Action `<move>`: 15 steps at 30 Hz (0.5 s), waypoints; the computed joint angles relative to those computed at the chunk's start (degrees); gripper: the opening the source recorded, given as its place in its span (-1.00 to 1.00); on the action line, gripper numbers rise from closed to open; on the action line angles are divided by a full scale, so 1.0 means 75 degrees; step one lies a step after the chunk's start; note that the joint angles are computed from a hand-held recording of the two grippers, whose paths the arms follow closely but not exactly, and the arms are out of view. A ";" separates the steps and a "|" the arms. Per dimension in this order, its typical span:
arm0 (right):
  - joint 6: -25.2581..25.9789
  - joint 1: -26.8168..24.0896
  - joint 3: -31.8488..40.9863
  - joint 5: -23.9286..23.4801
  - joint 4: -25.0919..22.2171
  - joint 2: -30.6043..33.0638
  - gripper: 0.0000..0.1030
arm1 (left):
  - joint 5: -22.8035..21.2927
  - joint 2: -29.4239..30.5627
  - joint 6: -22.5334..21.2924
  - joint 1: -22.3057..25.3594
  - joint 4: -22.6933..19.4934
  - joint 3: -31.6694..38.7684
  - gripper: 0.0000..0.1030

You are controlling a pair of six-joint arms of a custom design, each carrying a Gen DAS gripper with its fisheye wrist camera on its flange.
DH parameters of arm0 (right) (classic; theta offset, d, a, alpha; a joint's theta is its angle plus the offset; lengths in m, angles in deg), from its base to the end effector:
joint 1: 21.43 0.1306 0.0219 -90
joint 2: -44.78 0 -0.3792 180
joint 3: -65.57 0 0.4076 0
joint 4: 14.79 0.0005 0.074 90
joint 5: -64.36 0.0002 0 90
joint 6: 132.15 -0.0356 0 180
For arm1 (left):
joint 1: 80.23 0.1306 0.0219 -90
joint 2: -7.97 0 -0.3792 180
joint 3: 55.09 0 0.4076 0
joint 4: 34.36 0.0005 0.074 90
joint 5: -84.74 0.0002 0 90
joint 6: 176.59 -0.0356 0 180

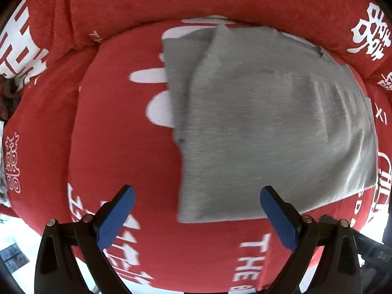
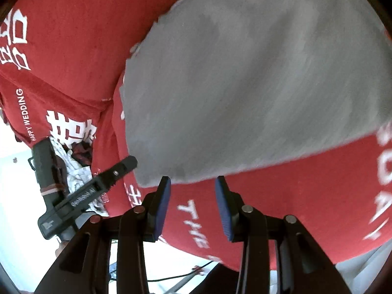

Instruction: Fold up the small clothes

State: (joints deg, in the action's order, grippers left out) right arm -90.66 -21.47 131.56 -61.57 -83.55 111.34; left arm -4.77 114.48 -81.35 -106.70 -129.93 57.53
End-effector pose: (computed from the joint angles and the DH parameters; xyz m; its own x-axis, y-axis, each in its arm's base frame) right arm 0.3148 0.0202 0.3782 -0.7746 0.6071 0.1774 0.5640 0.5360 0.6281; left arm 0.4793 -0.2395 0.4280 -0.9321 0.3621 -0.0086 0.3622 0.9321 -0.0094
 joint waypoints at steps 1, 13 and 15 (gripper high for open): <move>-0.0334 0.0199 -0.0091 0.0054 0.0221 -0.0042 -0.20 | 0.0007 -0.0037 -0.0084 0.0066 0.0037 -0.0041 0.98; -0.2989 0.1506 -0.0829 0.0395 0.2096 -0.0231 -0.12 | 0.0341 -0.0186 -0.0584 0.0843 0.0412 -0.0593 0.98; -0.2946 0.1555 -0.0878 0.0343 0.2291 -0.0142 -0.12 | 0.0902 -0.0197 -0.0384 0.1027 0.0497 -0.0589 0.98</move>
State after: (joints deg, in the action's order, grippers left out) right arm -112.75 -9.81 124.98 -58.99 -66.36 110.28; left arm 1.99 113.00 -84.23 -99.00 -126.20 53.11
